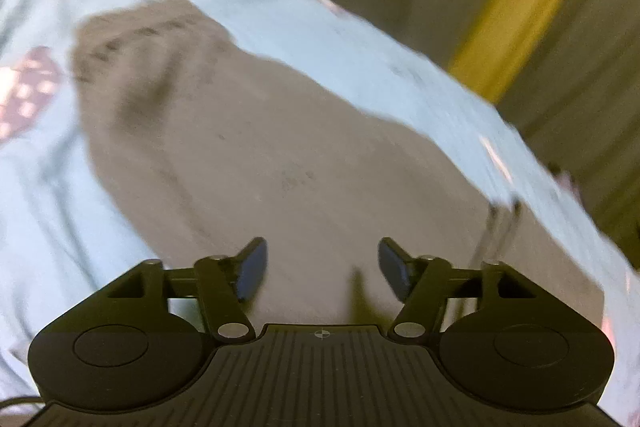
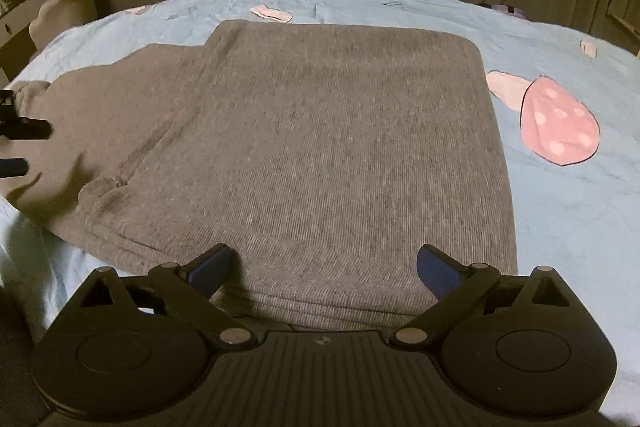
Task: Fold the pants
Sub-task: 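Move the left tool to the bunched pant cuffs and close on them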
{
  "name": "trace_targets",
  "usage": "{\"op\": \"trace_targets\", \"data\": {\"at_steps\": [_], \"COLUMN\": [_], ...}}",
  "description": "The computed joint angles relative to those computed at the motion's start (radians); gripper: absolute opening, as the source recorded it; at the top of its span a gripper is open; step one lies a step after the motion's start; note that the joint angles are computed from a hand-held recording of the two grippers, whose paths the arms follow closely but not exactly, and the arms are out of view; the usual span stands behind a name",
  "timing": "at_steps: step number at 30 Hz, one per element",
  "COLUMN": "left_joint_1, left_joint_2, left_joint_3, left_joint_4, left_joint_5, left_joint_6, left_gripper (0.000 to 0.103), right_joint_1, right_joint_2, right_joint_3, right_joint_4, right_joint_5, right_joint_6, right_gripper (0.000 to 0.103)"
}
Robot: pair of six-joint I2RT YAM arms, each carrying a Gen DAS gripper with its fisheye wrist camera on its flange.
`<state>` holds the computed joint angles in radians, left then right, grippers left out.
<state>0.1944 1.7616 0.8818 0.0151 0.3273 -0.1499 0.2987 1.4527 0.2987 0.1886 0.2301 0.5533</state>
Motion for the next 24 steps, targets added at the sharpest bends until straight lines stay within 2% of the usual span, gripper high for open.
{"op": "trace_targets", "data": {"at_steps": [1,3,8,12,18,20,24], "left_joint_1": [0.029,0.095,0.258,0.292,0.362,0.386,0.398], "left_joint_2": [0.004,0.031,0.134,0.177,0.291,0.347,0.425], "left_joint_3": [-0.002,0.011,0.075,0.115,0.241,0.289,0.383], "left_joint_4": [0.03,0.068,0.075,0.062,0.031,0.02,-0.049], "left_joint_5": [-0.003,-0.001,0.146,0.149,0.319,0.405,0.413], "left_joint_6": [-0.018,-0.062,-0.182,-0.199,-0.178,-0.215,-0.255], "left_gripper": [0.08,0.08,0.079,0.079,0.077,0.073,0.061], "right_joint_1": [0.001,0.01,0.018,0.016,0.013,0.014,0.009], "right_joint_2": [-0.002,0.006,0.011,0.024,0.035,0.042,0.049], "right_joint_3": [0.001,0.006,0.007,0.006,0.005,0.005,0.003], "right_joint_4": [-0.004,-0.006,0.0,0.014,0.034,0.044,0.06], "right_joint_5": [0.002,0.013,0.024,0.029,0.032,0.036,0.037], "right_joint_6": [0.0,0.001,0.023,0.031,0.043,0.047,0.049], "right_gripper": [0.099,0.099,0.099,0.099,0.099,0.099,0.099]}}
